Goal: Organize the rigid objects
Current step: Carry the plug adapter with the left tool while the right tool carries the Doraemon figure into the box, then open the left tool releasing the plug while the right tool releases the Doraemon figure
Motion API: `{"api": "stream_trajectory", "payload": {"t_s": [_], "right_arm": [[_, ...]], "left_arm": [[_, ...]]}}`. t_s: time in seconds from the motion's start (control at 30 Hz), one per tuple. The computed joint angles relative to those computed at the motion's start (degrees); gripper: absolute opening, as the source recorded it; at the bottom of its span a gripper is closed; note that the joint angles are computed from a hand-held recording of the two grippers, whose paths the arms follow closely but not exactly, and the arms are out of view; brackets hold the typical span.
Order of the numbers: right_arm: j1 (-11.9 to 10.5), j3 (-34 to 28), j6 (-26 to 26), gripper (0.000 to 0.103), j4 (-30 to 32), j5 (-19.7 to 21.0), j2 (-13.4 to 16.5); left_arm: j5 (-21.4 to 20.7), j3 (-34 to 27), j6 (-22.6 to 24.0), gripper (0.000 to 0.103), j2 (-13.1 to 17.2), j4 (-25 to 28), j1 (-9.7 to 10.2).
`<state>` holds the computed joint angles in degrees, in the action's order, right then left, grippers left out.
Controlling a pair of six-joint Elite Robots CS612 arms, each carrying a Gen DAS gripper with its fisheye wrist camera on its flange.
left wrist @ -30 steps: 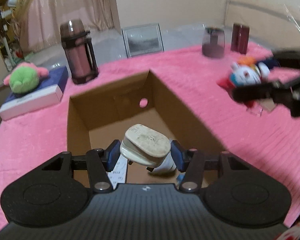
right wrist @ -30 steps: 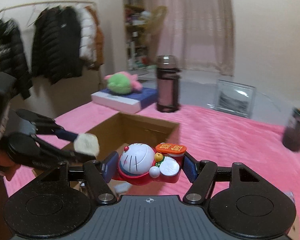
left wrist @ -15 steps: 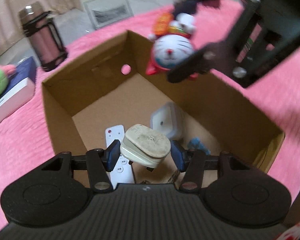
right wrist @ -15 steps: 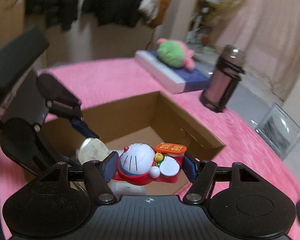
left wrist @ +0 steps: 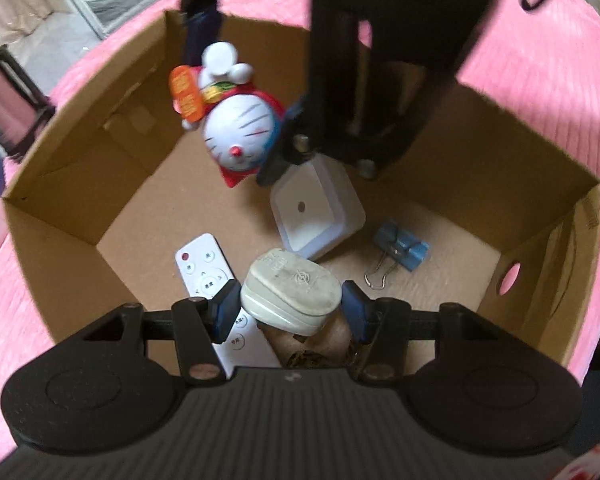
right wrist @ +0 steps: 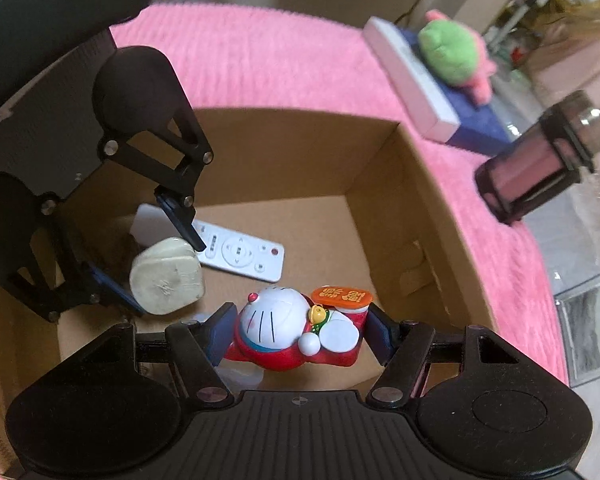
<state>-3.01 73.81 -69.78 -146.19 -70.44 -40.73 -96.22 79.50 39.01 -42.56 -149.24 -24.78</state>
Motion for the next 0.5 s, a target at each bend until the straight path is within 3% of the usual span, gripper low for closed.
{"api": "stream_trajectory", "payload": {"t_s": [0.3,0.5], "right_arm": [[1.9,-7.7,0.4,0.064,7.0,-8.0,4.2],[2.8,-8.7,-0.7,0.064,7.3,-12.1,5.4]], "left_arm": [[0.0,-2.7,2.2,0.049,1.8,4.6,0.02],[0.7,-3.6,3.2,0.050,2.3,5.4,-0.14]]}}
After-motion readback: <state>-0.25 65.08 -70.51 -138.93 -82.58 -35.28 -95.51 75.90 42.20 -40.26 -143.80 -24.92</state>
